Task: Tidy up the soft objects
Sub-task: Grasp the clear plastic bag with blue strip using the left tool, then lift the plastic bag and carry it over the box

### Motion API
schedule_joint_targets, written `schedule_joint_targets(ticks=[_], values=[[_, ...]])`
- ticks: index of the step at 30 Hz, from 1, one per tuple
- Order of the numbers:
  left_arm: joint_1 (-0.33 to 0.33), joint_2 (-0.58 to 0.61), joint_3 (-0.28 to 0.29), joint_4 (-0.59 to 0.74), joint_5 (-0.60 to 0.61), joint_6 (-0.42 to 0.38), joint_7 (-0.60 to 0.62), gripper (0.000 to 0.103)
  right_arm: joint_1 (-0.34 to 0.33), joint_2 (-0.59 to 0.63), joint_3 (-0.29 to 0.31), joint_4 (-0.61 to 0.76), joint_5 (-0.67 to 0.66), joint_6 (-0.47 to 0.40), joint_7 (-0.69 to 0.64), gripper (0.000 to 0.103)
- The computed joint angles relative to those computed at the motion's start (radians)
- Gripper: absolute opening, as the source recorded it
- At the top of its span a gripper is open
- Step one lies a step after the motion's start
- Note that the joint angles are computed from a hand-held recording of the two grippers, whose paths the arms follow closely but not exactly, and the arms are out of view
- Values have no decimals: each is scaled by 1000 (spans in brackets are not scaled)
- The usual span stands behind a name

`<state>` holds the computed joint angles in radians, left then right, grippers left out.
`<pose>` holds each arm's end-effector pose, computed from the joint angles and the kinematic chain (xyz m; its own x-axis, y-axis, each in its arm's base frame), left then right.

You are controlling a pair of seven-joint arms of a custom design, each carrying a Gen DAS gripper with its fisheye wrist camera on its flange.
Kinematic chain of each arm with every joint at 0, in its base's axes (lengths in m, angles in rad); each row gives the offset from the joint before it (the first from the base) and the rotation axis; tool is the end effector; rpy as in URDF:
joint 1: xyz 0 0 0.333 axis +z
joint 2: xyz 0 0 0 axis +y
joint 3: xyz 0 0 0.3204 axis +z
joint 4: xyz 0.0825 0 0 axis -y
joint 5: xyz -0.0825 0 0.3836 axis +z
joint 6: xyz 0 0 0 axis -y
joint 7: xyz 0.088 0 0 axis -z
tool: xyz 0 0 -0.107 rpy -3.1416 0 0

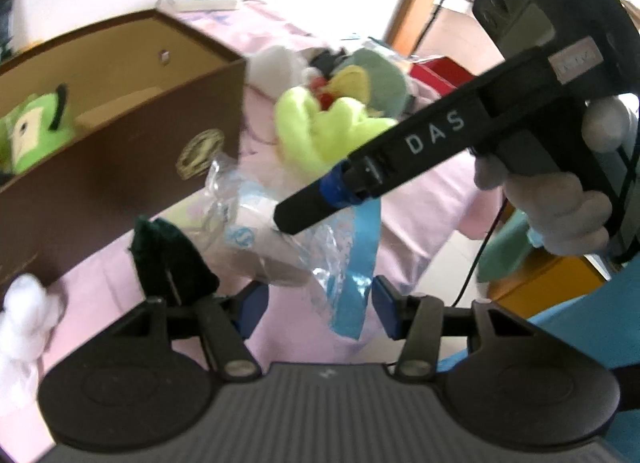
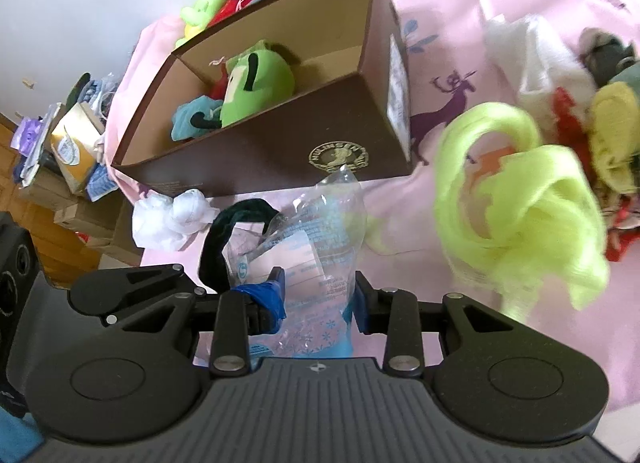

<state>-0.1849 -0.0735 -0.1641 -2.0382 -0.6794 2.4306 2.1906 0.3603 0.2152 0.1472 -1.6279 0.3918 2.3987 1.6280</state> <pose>0.5359 -0.1994 0.5315 -0.5797 -0.7611 0.2909 -0.7420 0.3454 -0.5746 0.5900 0.3206 0.5622 0.3010 -0.8548 -0.4228 -0.8915 -0.0948 -0.4431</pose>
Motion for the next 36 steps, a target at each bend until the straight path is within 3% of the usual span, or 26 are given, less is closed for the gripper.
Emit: schedule_joint_targets(ticks=[6,9,13,16,20,25,32,36], values=[[-10,-19,5,-7,-110,41,123,53,25,-56,3,-54,-47,115,8,18],[-8,-57,26,-30,-183,42,162,53,34,-54,18,-57,-34,200,-54,17],[-10,-80,27,-37,-155,72,150,53,37,-33,31,-41,-6,245,-100,17],[-31,-110,48,-58,-232,101,226,53,25,-31,58,-39,75,310,-204,17],[-27,-110,48,-71,-214,102,205,50,39,34,54,57,65,245,-213,16],[-35,-155,65,-105,-229,139,240,46,44,59,67,101,52,246,-237,16],[-69,-181,91,-97,-237,188,352,46,44,75,74,175,76,211,-267,15],[-78,-168,109,-65,-285,198,428,47,46,79,84,193,94,253,-309,15]])
